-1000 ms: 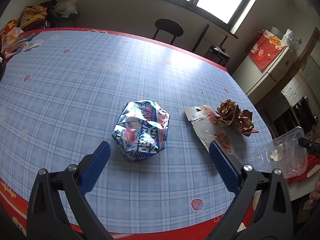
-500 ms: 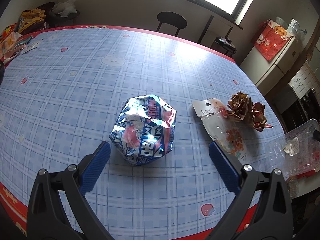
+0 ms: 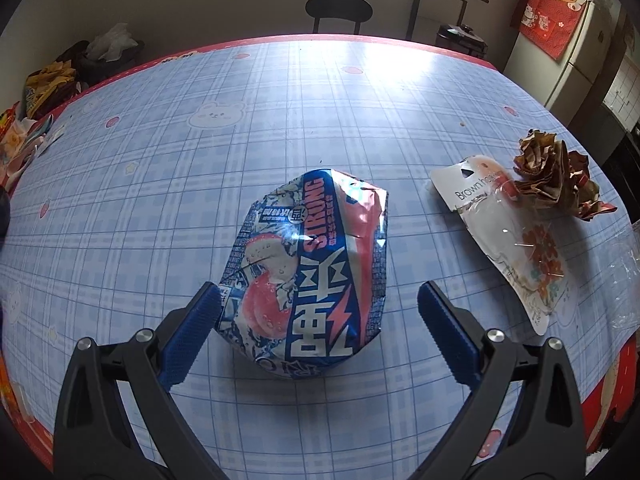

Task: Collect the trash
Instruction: 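Grasp the crushed blue-and-white snack bag with the left gripper while the right gripper holds the container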

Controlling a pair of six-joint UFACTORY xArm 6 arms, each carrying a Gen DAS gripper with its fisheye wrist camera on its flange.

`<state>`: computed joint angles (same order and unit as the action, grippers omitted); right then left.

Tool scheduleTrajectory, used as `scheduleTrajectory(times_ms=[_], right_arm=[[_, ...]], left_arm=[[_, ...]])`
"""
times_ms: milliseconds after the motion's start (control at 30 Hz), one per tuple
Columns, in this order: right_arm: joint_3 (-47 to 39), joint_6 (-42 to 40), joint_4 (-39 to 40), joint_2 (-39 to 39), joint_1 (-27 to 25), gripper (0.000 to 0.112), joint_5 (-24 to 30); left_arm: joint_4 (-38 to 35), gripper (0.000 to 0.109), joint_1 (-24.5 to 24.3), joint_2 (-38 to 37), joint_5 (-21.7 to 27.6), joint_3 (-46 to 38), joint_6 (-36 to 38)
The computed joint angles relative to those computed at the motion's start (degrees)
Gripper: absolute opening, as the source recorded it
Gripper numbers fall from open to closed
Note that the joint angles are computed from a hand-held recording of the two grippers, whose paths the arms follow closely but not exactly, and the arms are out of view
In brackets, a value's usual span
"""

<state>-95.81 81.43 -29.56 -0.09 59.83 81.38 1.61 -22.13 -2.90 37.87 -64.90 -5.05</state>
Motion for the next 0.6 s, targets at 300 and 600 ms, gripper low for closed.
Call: scheduleTrajectory(times_ms=[300, 600], right_arm=[[0.3, -0.2, -0.3, 0.0, -0.1, 0.029, -0.6], [1.6, 1.2, -1.0, -1.0, 0.1, 0.029, -1.1]], left_arm=[[2.7, 0.095, 1.1, 1.8, -0.9, -0.8, -2.7], [-4.4, 0.091, 3.4, -2.4, -3.8, 2.5, 2.3]])
